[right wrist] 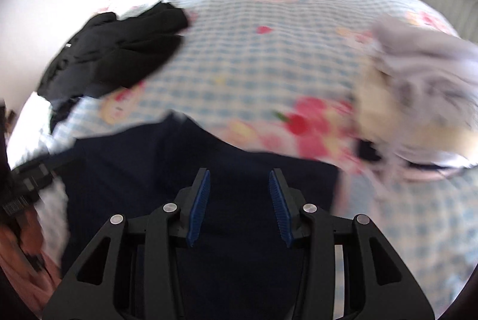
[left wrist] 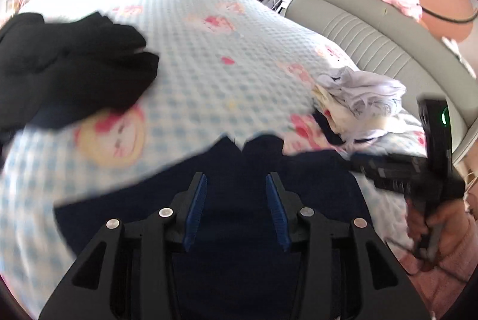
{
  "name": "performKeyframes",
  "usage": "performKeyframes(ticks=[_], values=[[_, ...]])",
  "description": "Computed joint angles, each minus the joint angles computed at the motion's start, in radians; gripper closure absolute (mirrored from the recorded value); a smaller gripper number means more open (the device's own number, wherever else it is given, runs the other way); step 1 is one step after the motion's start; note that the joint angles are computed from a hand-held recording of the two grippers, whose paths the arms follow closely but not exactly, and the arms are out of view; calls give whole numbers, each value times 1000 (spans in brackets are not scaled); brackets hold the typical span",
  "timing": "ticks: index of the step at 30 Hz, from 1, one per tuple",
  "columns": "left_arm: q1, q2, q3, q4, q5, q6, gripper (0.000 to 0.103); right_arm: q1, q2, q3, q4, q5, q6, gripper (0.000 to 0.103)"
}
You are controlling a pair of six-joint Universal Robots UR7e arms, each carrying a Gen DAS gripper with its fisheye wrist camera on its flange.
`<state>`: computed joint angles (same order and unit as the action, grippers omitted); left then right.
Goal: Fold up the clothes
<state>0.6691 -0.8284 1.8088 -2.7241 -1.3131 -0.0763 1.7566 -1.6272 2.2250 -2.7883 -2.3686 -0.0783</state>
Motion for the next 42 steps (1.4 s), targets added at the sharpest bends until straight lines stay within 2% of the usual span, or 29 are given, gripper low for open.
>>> performKeyframes(ticks=[4,5,8,9,11,13,14,15,16,18,19,21,22,25,26,27,28,30,32,34,36,38,40,42], values=[[5,88,-113,88,-25,14,62,-68,-69,46,11,-61,39,61],[3,106,-136,108,-32,23,62,-94,-88,51,15,-37,48,61],[-5,157,-193,153,-57,60,66,-176,-138,52,48,97,82,61],[-8,175,-210,172,-46,63,66,-191,-145,53,43,128,81,61],[-9,210,-247,218,-27,62,66,-210,-145,53,28,166,68,61],[5,238,-276,266,-43,52,67,-237,-134,43,50,201,59,53],[13,251,-291,290,-53,47,84,-259,-130,35,71,237,56,52],[11,258,-291,288,-39,52,97,-275,-118,32,70,266,36,59],[4,252,-277,262,-29,56,97,-287,-104,32,60,291,9,76],[-12,239,-247,203,-11,63,97,-261,-73,37,1,256,-29,88],[-16,232,-238,176,-12,68,97,-236,-65,46,-48,224,-51,93],[-19,221,-231,130,-18,77,97,-200,-66,65,-124,183,-81,96],[-18,229,-244,138,1,76,97,-184,-68,72,-162,159,-92,96],[-12,264,-292,183,70,64,97,-167,-65,79,-226,83,-91,97],[-1,278,-318,218,74,46,93,-169,-63,79,-237,62,-85,97],[14,289,-348,271,59,15,82,-172,-61,79,-249,41,-79,97],[21,283,-354,283,26,1,77,-189,-73,74,-220,47,-57,97],[21,253,-316,226,-30,12,54,-221,-107,70,-149,107,-25,96],[4,209,-245,112,-65,60,46,-243,-141,79,-119,196,-32,88],[-26,183,-205,92,-5,83,46,-259,-169,91,-107,282,-40,74],[-37,171,-184,95,16,88,48,-259,-159,89,-99,304,-38,72],[-40,152,-153,100,4,92,49,-257,-119,81,-109,283,-31,71],[-39,137,-136,132,-8,85,54,-259,-88,82,-118,258,-30,71],[-39,109,-97,144,-52,65,55,-240,-59,95,-165,167,-42,74]])
